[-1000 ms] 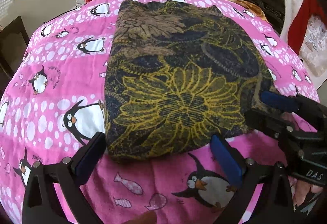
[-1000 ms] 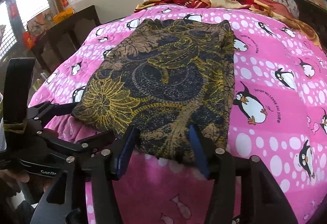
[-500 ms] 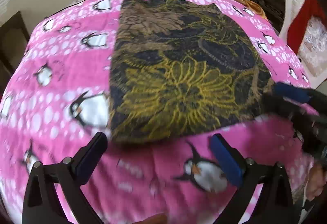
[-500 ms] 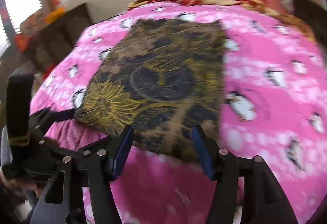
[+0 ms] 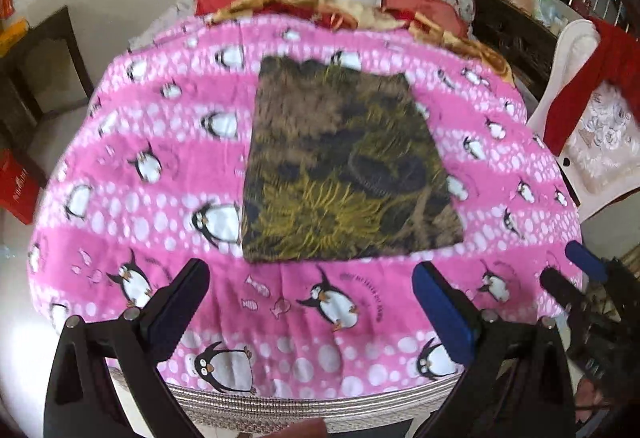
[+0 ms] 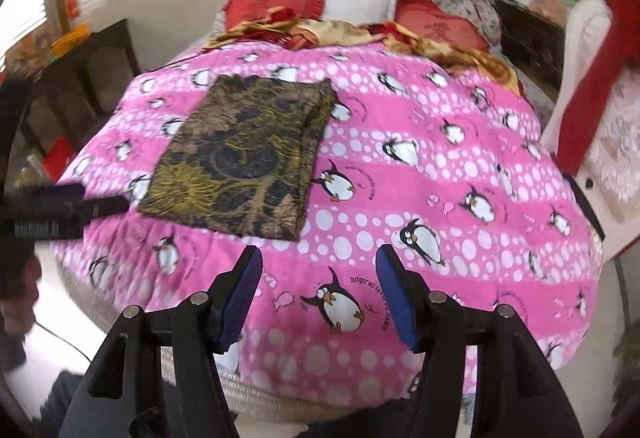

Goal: Fold small clothes

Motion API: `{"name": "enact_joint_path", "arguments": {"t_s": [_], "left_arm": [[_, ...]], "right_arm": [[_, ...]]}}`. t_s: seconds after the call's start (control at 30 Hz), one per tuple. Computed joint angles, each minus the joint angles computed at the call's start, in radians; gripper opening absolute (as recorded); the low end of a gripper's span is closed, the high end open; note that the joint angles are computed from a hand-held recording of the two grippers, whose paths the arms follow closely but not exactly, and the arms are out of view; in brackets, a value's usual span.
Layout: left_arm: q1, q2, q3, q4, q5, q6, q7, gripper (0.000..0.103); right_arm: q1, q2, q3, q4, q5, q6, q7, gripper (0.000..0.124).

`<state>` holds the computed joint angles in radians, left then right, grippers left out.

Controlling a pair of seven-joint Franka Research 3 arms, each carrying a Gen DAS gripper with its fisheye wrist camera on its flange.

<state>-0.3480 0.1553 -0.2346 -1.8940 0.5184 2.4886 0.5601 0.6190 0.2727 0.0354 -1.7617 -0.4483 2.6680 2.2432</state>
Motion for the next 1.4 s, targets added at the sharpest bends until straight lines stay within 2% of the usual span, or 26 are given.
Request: {"name": "enact_joint_path", "arguments": {"t_s": [0.23, 0.43, 0.8, 1.4], "left_arm": [[-0.023, 0.01, -0.009, 0.029, 0.019, -0.042, -0.011, 0.103], [-0.025, 0.017, -0.004, 0.033, 0.02, -0.062, -0.02, 0.103], [-0.026, 0.024, -0.003, 0.039, 0.025, -0.065, -0.02, 0.103], [-0.03, 0.025, -0.003, 0.028, 0.023, -0.035, -0.02, 0.103]], "right_arm": [[0.007, -0.04, 0.008, -0.03, -0.052, 0.006, 0.014, 0.054], [0.003, -0.03, 0.02, -0.02, -0.036, 0.015, -0.004, 0.054], [0.023, -0.017, 0.007, 0.004, -0.073, 0.002, 0.006, 0.054], [0.017, -0.025, 0.011, -0.014, -0.046, 0.025, 0.004, 0.054]]}}
